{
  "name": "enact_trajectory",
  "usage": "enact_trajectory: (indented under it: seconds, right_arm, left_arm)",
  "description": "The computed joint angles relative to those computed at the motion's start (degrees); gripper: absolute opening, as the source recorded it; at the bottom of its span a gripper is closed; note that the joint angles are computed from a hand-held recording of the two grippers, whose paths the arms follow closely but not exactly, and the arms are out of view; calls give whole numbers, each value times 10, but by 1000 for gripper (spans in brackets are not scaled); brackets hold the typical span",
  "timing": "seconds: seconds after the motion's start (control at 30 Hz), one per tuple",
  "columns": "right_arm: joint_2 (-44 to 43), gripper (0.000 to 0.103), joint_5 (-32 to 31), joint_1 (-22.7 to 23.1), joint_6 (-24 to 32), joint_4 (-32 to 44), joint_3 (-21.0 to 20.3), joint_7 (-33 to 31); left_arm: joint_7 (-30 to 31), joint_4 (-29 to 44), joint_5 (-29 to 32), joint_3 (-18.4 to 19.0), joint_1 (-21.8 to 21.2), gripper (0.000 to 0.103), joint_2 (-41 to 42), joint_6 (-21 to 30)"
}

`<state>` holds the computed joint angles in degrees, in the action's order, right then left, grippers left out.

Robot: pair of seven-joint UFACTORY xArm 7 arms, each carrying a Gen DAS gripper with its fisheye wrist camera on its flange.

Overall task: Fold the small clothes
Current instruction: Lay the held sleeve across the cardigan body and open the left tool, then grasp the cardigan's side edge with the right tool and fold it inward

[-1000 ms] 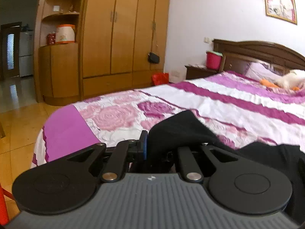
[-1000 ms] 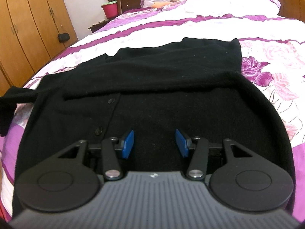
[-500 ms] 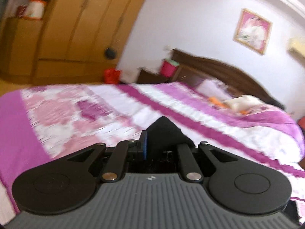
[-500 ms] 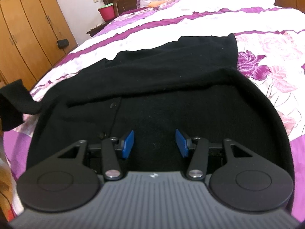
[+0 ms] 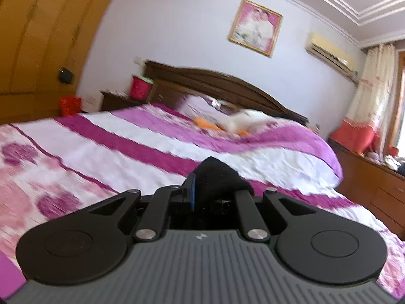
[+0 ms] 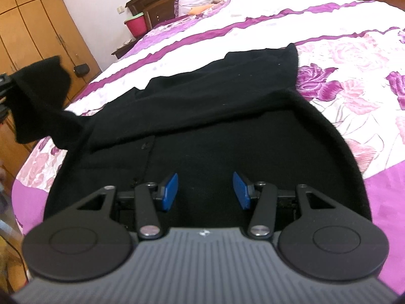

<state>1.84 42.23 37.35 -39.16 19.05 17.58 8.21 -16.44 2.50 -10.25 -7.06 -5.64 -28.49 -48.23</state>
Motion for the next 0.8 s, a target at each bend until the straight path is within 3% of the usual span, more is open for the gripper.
enact_trajectory:
  seconds: [0.2,0.43,0.5,0.57,0.7,0.8]
  right_arm:
    - [-7,50,-17,-6,-9,-17,-2,22]
    - [-11,50,-26,-12,-12,-28,-1,34]
    - [-9,50,-24,-11,-13,-27,0,33]
    - [-7,50,-19,-10,-13,-25,1,30]
    - [-4,50,-6,-7,-8,-19,1,16]
    - [-6,50,22,-1,1,-11,4,-7]
  left_arm:
    - [22,53,-57,-61,-41,11,144,-52]
    - [24,93,-10,-21,-80,13,265,-39]
    - [-1,94,35,-4,-75,23,276,-28]
    - [-19,97,75,8,-68,45,287,-17]
    - [11,92,49,0,-78,50,289,-11]
    - [20,70,31,-2,-83,66,244,22]
